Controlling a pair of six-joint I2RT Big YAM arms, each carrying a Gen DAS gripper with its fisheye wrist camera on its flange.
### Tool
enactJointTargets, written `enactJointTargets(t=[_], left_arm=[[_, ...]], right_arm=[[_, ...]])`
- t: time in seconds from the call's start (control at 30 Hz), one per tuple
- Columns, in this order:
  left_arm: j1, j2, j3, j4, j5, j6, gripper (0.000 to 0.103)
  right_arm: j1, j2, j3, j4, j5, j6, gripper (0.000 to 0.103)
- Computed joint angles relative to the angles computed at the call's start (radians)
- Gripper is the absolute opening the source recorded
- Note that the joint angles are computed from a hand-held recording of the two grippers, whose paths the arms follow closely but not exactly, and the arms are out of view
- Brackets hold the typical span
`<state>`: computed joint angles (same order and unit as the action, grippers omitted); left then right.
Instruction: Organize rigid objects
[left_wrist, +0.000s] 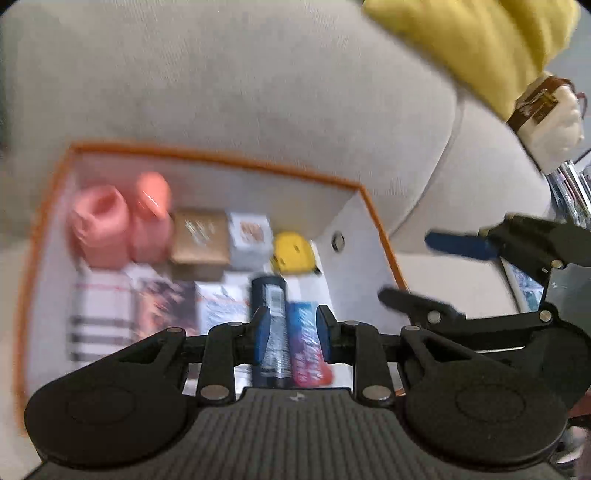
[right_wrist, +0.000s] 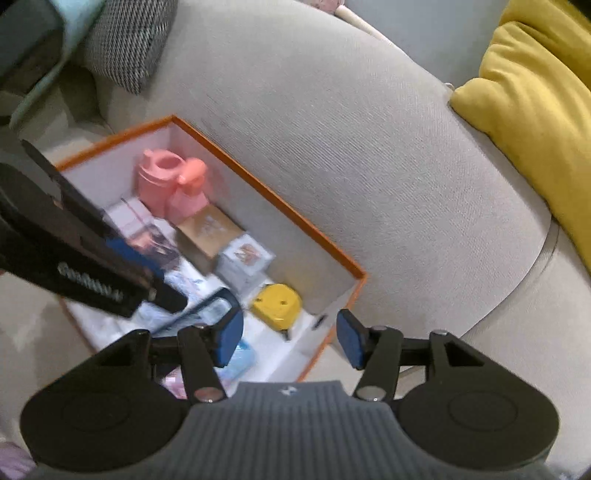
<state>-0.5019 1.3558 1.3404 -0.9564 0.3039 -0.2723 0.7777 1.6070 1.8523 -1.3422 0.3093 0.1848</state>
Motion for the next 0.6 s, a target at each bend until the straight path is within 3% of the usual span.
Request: enactJointTargets(t=[0.1,0.3,0.47,0.6], left_arm=[[0.007,-0.062,-0.017,0.017,-0.073,0.046,0.031],[0.007,-0.181,-0.075,0.045,-0.219,0.097,0.045],[-0.014,-0.276,-0.130,0.107,-0.339,0.112,0.064],[-0.025,-0.357,-0.179,0.164,-0.406,0.097,0.079]], right_arm=[[0.021,0.004,0.040,-0.041,-0.029,0.097,0.062],[0.077,-0.004,0.093,-0.051,-0.028,0.270,0.063],[0.127,-0.021,0.120,-0.042,0.021,0.395,0.071],[0.180,-0.051,0.099,-0.011,0.112,0.499,0.078]])
